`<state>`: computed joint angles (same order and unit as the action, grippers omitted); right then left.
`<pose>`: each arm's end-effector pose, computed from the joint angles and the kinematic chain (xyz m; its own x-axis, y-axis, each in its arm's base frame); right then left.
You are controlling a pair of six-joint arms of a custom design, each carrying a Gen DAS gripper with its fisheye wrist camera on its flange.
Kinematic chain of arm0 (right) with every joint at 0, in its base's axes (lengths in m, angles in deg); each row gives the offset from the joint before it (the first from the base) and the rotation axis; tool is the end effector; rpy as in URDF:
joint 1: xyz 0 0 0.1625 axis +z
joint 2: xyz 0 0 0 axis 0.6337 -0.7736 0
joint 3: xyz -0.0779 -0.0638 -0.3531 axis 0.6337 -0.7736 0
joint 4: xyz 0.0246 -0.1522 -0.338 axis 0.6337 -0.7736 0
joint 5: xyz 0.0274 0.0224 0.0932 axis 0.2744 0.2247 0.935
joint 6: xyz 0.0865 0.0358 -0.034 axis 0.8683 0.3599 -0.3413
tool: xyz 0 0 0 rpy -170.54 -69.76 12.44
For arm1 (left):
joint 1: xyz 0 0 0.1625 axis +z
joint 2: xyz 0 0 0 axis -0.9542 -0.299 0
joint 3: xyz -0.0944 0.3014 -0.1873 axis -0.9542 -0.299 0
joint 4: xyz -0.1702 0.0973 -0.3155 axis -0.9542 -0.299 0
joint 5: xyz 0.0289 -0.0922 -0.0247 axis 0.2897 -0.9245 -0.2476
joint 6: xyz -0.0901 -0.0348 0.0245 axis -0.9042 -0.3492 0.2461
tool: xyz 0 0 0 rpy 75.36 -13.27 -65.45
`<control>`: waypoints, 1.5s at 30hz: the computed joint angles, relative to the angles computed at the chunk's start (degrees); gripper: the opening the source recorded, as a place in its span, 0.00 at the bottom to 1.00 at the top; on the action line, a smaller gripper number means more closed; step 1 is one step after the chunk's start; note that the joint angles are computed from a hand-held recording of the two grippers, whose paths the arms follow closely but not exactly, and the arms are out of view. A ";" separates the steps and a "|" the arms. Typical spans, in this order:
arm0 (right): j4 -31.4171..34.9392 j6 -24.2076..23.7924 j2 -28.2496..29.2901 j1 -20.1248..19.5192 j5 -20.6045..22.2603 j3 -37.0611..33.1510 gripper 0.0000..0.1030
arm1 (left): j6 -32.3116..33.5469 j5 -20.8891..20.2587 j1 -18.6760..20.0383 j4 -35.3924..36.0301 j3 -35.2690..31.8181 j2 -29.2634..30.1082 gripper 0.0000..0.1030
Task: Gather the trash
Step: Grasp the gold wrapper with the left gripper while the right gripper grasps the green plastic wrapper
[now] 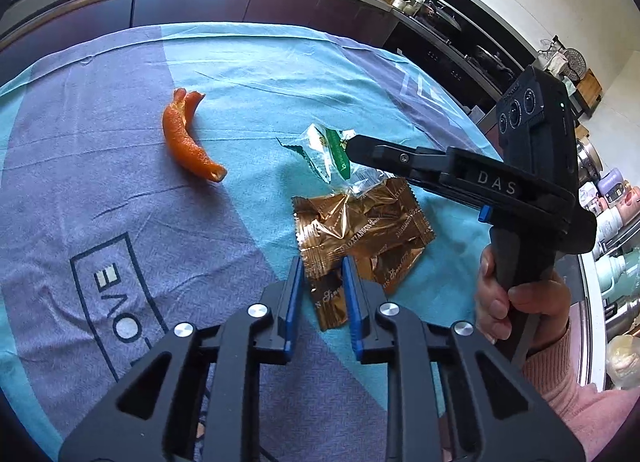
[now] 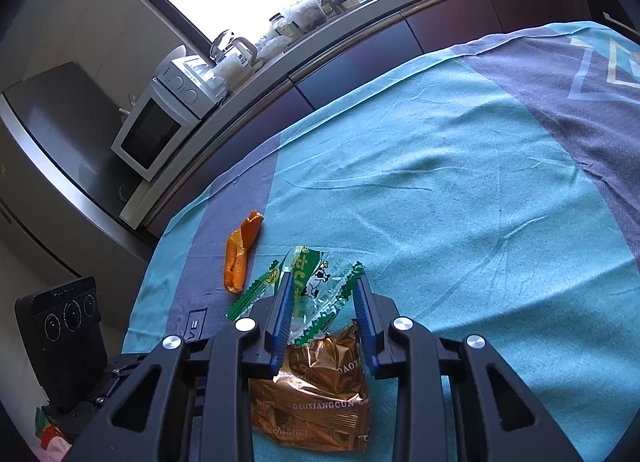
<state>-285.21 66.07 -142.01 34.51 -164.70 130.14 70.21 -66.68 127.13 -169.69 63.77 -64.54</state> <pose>0.0092 -0.4441 0.1950 -0.9749 0.1130 0.1921 -0.0605 0.6953 -0.7161 -0.2045 -0.5425 -0.0362 -0.7156 0.6800 -0.1600 0.6946 0.7168 -0.0601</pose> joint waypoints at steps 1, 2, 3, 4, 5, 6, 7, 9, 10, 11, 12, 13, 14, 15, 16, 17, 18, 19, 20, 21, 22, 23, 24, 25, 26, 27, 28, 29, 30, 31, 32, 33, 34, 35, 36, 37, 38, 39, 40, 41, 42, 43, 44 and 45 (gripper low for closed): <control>-0.01 0.00 -0.02 -0.03 0.19 0.08 0.27 | 0.08 0.59 -0.25 -0.74 0.49 -0.14 0.13; -0.05 0.06 -0.02 -0.05 0.42 0.13 0.27 | 0.32 0.66 -0.37 -1.33 1.14 -0.53 0.13; -0.16 0.14 -0.07 -0.13 0.86 0.27 0.27 | 0.56 0.75 -0.46 -1.83 1.69 -0.88 0.13; -0.40 0.18 -0.07 -0.15 1.28 0.41 0.27 | 0.88 0.90 -0.62 -2.60 2.39 -1.27 0.13; -0.75 0.14 0.00 -0.08 1.62 0.53 0.27 | 1.45 0.97 -0.73 -3.59 3.30 -1.87 0.12; -1.02 0.13 0.10 0.09 1.84 0.63 0.27 | 1.83 0.97 -0.74 -4.25 4.00 -2.41 0.12; -0.85 0.05 0.08 0.24 2.01 0.54 0.27 | 2.06 1.20 -0.72 -4.90 4.79 -3.12 0.12; -1.06 -0.06 0.24 0.66 2.42 0.62 0.27 | 2.87 0.87 -0.34 -5.90 6.17 -4.64 0.12; -0.87 -0.05 0.27 0.82 2.73 0.52 0.27 | 2.92 1.26 -0.26 -6.60 6.97 -5.44 0.12; -0.83 -0.07 0.35 1.09 2.94 0.48 0.27 | 3.33 1.53 -0.07 -7.20 7.80 -6.33 0.11; -0.87 -0.13 0.45 1.41 3.06 0.42 0.27 | 3.58 1.50 0.19 -7.49 8.52 -7.25 0.11; -0.84 -0.21 0.60 1.76 3.28 0.35 0.27 | 3.41 1.57 0.49 -7.69 9.12 -8.15 0.10; -0.81 -0.25 0.83 2.14 3.47 0.22 0.27 | 3.51 1.70 0.79 -7.97 9.73 -9.06 0.01; -0.79 -0.19 1.10 2.55 3.53 0.03 0.27 | 3.83 1.92 1.08 -8.22 10.39 -10.01 0.01; -0.71 -0.16 1.34 2.90 3.73 -0.13 0.27 | 4.21 2.04 1.41 -8.72 11.07 -10.85 0.01; -0.48 -0.27 1.62 3.35 3.86 -0.35 0.27 | 4.44 2.15 1.77 -9.06 11.80 -11.90 0.01; -0.26 -0.46 1.97 3.83 3.74 -0.70 0.27 | 4.35 2.15 2.15 -9.06 12.33 -12.75 0.01; -0.22 -0.49 2.52 4.37 3.40 -1.14 0.27 | 4.08 2.35 2.45 -9.32 12.94 -13.54 0.01; -0.16 -0.49 2.91 4.70 3.30 -1.40 0.27 | 4.02 2.25 2.87 -9.54 13.47 -14.35 0.01; -0.26 -0.44 3.34 5.09 2.87 -1.68 0.27 | 4.10 1.74 3.37 -9.37 13.76 -15.03 0.01; -0.55 -0.34 3.60 5.30 2.49 -1.76 0.27 | 3.92 1.24 3.82 -8.71 13.78 -15.52 0.01; -0.96 -0.10 3.62 5.22 2.40 -1.63 0.27 | 3.81 0.30 4.32 -7.53 13.56 -15.74 0.00; -1.40 0.16 3.32 4.81 2.61 -1.16 0.27 | 3.92 -0.70 4.67 -6.23 13.23 -15.78 0.01; -1.88 0.58 3.10 4.49 2.57 -0.78 0.27 | 4.11 -1.20 4.75 -5.37 13.06 -15.73 0.02; -2.37 1.02 2.89 4.13 2.36 -0.46 0.27 | 4.42 -1.42 4.63 -5.16 13.14 -15.37 0.10; -2.91 1.47 2.53 3.67 2.17 0.17 0.27 | 4.59 -1.87 4.28 -5.04 13.19 -14.84 0.14; -3.29 1.70 2.20 3.25 1.97 0.77 0.27 | 4.93 -2.26 3.99 -4.99 13.23 -14.41 0.21; -3.63 1.84 1.91 2.97 1.52 1.30 0.27 | 5.25 -2.67 3.72 -4.70 13.07 -13.88 0.26; -3.93 1.86 1.79 2.83 0.97 1.69 0.27 | 5.17 -3.34 3.51 -4.07 12.70 -13.29 0.28; -4.09 1.93 1.72 2.76 0.34 1.97 0.27 | 5.02 -4.20 3.51 -3.07 12.03 -12.69 0.32; -4.23 2.10 1.65 2.67 -0.24 2.18 0.27 | 4.78 -4.81 3.45 -2.26 11.38 -11.97 0.36; -4.33 2.21 1.58 2.54 -0.42 2.35 0.27 | 4.42 -5.10 3.34 -1.61 10.76 -11.24 0.38; -4.28 2.22 1.46 2.39 -0.26 2.47 0.27 | 3.94 -5.31 3.31 -0.88 10.02 -10.55 0.40; -4.35 2.21 1.46 2.33 -0.22 2.54 0.27 | 3.41 -5.83 3.41 -0.32 9.26 -9.88 0.41; -4.33 2.12 1.45 2.27 -0.10 2.58 0.27 | 2.83 -6.50 3.62 0.03 8.54 -9.23 0.42; -4.18 2.02 1.48 2.29 -0.06 2.57 0.27 | 2.14 -7.04 3.86 0.59 7.75 -8.72 0.45; -4.03 1.92 1.58 2.25 0.05 2.51 0.27 | 1.29 -7.46 4.12 0.99 6.95 -8.16 0.46; -3.90 1.93 1.68 2.23 0.23 2.47 0.27 | 0.73 -7.91 4.43 1.42 6.11 -7.65 0.46; -3.88 1.78 1.67 2.03 0.53 2.65 0.27 | 0.03 -8.12 4.59 1.80 5.28 -7.14 0.46; -3.78 1.70 1.80 1.92 0.81 2.61 0.27 | -0.52 -8.11 4.72 1.98 4.67 -6.69 0.44; -3.59 1.67 1.90 1.94 0.96 2.49 0.27 | -0.87 -8.07 4.83 2.13 4.07 -6.20 0.40; -3.40 1.61 1.96 1.97 1.05 2.35 0.27 | -1.45 -8.07 4.89 2.46 3.48 -5.77 0.29; -3.23 1.50 1.99 2.01 1.12 2.26 0.27 | -1.91 -8.57 5.11 3.20 2.79 -5.33 0.22; -3.28 1.47 2.03 2.16 1.01 2.29 0.27 | -2.34 -9.13 5.33 3.43 2.38 -5.00 0.19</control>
